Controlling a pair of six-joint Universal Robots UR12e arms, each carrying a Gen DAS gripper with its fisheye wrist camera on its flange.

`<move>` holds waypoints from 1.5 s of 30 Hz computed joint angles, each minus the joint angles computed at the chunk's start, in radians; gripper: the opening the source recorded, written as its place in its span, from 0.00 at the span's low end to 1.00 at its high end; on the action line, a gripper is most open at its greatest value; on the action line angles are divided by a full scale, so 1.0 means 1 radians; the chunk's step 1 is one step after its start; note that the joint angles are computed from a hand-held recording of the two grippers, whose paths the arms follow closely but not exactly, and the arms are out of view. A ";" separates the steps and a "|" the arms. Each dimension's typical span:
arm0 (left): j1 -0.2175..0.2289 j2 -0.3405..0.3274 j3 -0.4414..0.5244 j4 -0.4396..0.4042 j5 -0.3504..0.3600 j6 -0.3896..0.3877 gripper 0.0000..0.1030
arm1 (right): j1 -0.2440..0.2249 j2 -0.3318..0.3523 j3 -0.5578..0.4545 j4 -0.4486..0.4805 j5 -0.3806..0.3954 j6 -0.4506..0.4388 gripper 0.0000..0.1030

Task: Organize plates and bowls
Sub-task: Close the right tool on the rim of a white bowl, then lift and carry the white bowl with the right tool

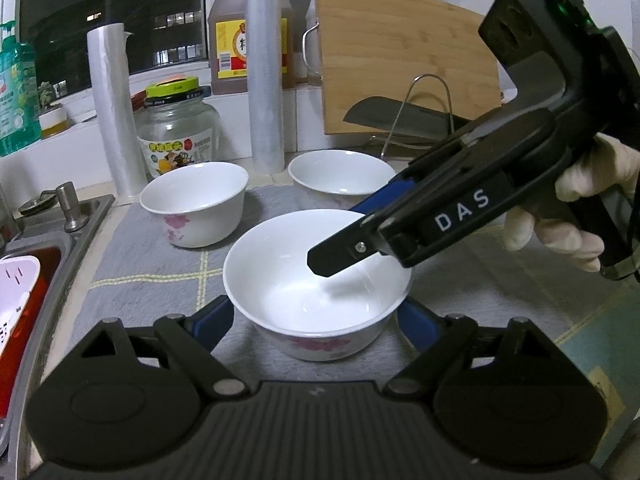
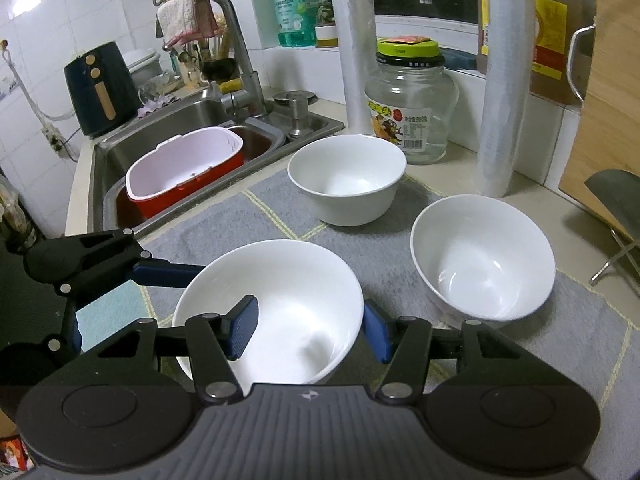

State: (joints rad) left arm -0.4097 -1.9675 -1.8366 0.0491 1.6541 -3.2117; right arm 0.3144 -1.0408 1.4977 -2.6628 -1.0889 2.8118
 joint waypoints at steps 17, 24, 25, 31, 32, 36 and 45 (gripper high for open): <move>-0.039 0.006 0.022 -0.010 -0.035 0.029 0.86 | -0.043 -0.087 0.108 -0.047 0.010 0.047 0.61; -0.058 0.000 0.034 -0.011 -0.049 0.026 0.86 | -0.061 -0.127 0.162 -0.076 -0.002 0.063 0.61; -0.062 -0.001 0.036 -0.012 -0.050 0.025 0.86 | -0.064 -0.132 0.168 -0.079 -0.002 0.062 0.61; -0.078 -0.007 0.049 -0.023 -0.057 0.025 0.86 | -0.080 -0.159 0.203 -0.091 -0.003 0.067 0.61; -0.081 -0.008 0.052 -0.023 -0.059 0.024 0.86 | -0.082 -0.163 0.208 -0.091 -0.004 0.068 0.61; -0.091 -0.015 0.063 -0.028 -0.063 0.022 0.86 | -0.093 -0.176 0.229 -0.096 -0.009 0.075 0.61; -0.110 -0.027 0.079 -0.043 -0.080 0.034 0.86 | -0.112 -0.208 0.276 -0.107 -0.025 0.075 0.61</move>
State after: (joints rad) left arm -0.5193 -1.9948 -1.7578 0.0064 1.5744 -3.1776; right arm 0.2020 -1.2485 1.7734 -2.7695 -1.1137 2.8869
